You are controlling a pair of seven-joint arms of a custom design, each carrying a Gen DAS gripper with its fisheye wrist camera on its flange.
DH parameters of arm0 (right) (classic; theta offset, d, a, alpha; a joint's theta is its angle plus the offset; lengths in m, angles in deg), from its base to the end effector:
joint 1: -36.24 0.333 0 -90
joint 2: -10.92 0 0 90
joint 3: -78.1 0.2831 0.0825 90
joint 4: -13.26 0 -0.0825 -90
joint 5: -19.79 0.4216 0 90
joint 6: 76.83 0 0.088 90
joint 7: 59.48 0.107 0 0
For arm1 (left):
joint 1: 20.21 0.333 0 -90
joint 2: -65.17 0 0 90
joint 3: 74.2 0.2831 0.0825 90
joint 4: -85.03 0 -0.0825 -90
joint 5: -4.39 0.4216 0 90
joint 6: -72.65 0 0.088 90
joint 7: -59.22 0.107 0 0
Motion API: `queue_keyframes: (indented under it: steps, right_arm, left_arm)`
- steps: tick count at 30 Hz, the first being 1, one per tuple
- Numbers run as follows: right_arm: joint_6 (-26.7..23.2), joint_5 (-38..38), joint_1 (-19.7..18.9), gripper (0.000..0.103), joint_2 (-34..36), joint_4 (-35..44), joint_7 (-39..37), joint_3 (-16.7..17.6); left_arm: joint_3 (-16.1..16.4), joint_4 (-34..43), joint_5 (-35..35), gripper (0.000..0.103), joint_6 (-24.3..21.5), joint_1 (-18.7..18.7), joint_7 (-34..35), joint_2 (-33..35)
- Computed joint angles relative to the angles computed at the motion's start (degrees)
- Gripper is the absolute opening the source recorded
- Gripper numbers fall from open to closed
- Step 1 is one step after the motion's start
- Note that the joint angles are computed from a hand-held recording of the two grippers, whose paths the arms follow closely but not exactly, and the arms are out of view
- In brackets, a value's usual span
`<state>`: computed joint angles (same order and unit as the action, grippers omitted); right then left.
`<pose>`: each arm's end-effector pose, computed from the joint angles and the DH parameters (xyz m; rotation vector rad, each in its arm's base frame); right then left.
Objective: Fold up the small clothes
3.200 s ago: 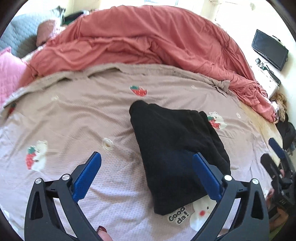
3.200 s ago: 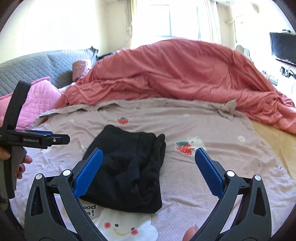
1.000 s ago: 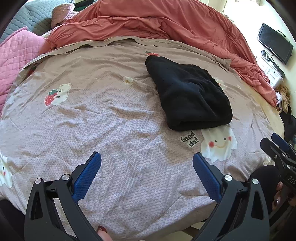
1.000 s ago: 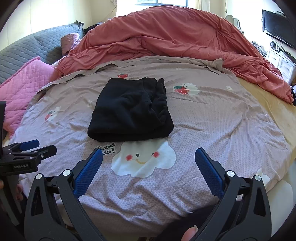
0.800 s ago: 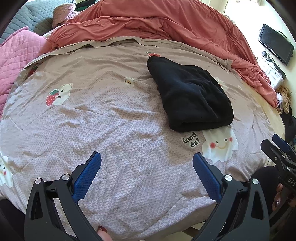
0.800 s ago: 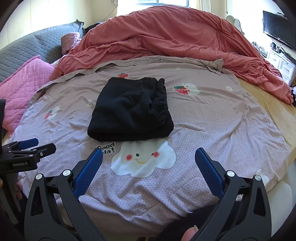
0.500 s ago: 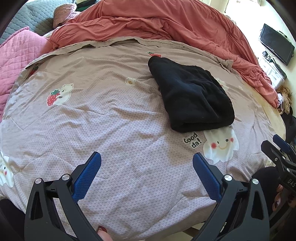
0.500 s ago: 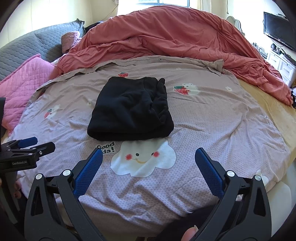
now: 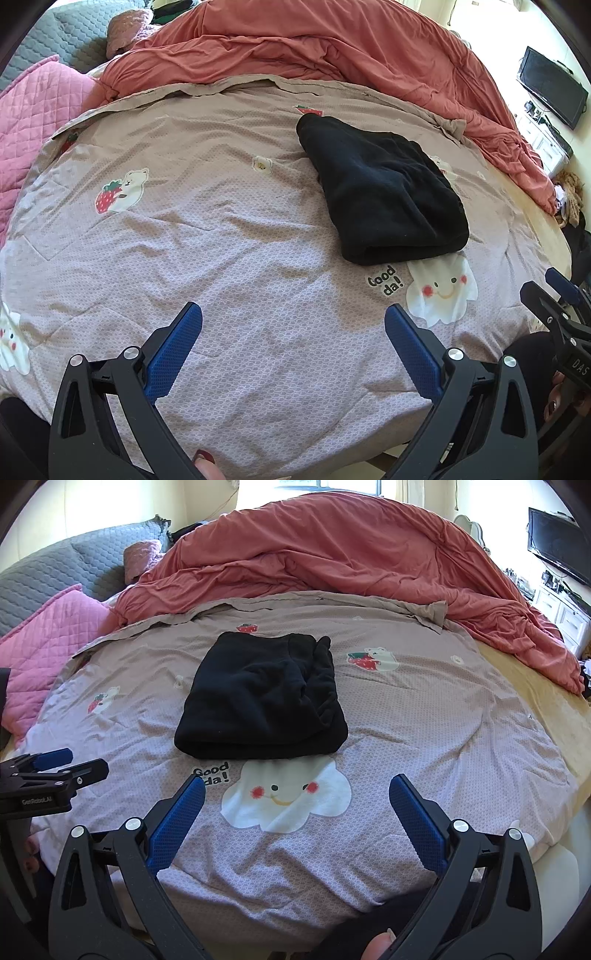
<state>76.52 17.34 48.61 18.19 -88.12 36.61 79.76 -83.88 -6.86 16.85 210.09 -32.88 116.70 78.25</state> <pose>0.6609 0.1656 0.5326 -1.8715 1.5822 -0.6085 0.6557 -0.2569 0.5200 -2.0090 1.8624 -0.6999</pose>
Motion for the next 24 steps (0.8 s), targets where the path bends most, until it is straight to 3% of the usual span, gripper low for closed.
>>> queue_keyframes:
  steps: [24]
  right_arm:
    - [-0.3,-0.8,0.2,0.094,0.0,0.0,0.6,-0.1]
  left_arm:
    - [0.1,0.0,0.6,0.099,-0.4,0.0,-0.1,-0.2]
